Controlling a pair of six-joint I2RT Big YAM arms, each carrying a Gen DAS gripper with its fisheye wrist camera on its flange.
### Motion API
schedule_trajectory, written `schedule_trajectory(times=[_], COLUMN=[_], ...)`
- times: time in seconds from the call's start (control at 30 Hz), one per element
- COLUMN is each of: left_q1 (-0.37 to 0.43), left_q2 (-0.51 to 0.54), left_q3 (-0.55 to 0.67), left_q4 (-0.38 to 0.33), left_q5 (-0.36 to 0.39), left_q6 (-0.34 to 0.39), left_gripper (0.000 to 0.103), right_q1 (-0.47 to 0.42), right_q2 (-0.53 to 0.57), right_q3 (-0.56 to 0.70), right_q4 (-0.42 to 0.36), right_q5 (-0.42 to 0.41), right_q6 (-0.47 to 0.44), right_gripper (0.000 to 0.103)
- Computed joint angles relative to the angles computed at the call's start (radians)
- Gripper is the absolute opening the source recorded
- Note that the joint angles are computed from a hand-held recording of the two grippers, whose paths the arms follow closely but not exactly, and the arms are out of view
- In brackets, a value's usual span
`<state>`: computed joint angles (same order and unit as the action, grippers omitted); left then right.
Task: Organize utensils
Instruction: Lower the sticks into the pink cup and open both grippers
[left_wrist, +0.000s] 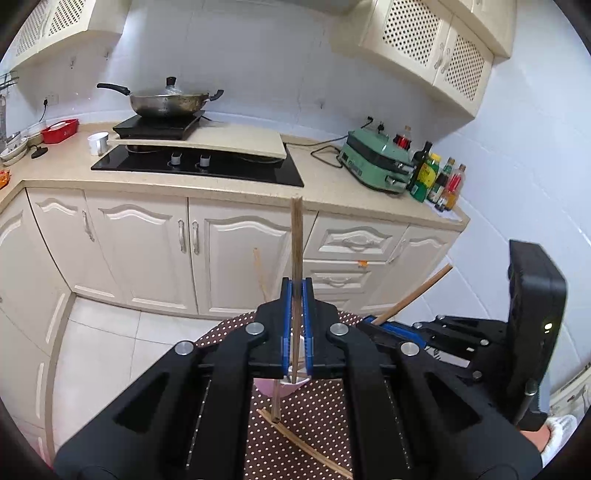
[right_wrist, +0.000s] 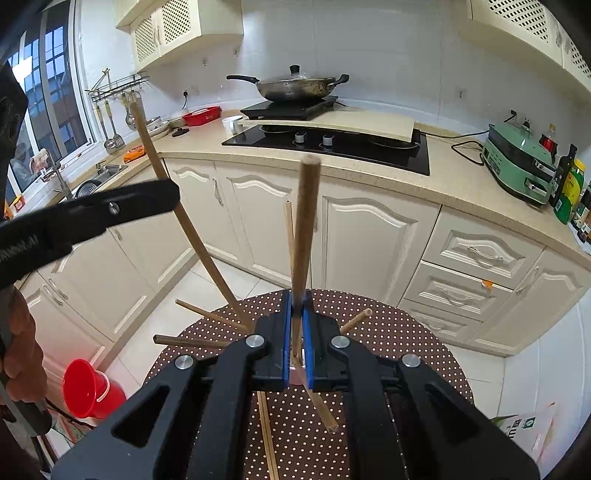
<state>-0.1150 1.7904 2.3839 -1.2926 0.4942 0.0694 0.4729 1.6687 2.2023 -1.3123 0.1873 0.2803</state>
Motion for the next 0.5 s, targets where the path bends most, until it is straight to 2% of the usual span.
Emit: schedule_trajectory(times=[0.1, 0.33, 0.5], left_q1=[-0.005, -0.018, -0.022], left_q2=[0.003, 0.016, 0.035], left_q3=[0.001, -0.033, -0.032], left_q4=[0.0, -0.051, -0.111], left_q5=[-0.014, -0.041, -0.034], left_q6=[0.013, 0.043, 0.077], left_gripper=[0.006, 0.006, 0.006], right_q1=[-0.003, -0.006, -0.008], right_q2=[0.005, 0.019, 0.021], right_q3=[0.006, 0.012, -0.006], right_q4=[-0.007, -0.031, -0.048], right_q5=[-0.002, -0.01, -0.023], right_q6=[0.002, 0.003, 0.01], right_gripper=[0.005, 0.005, 0.005])
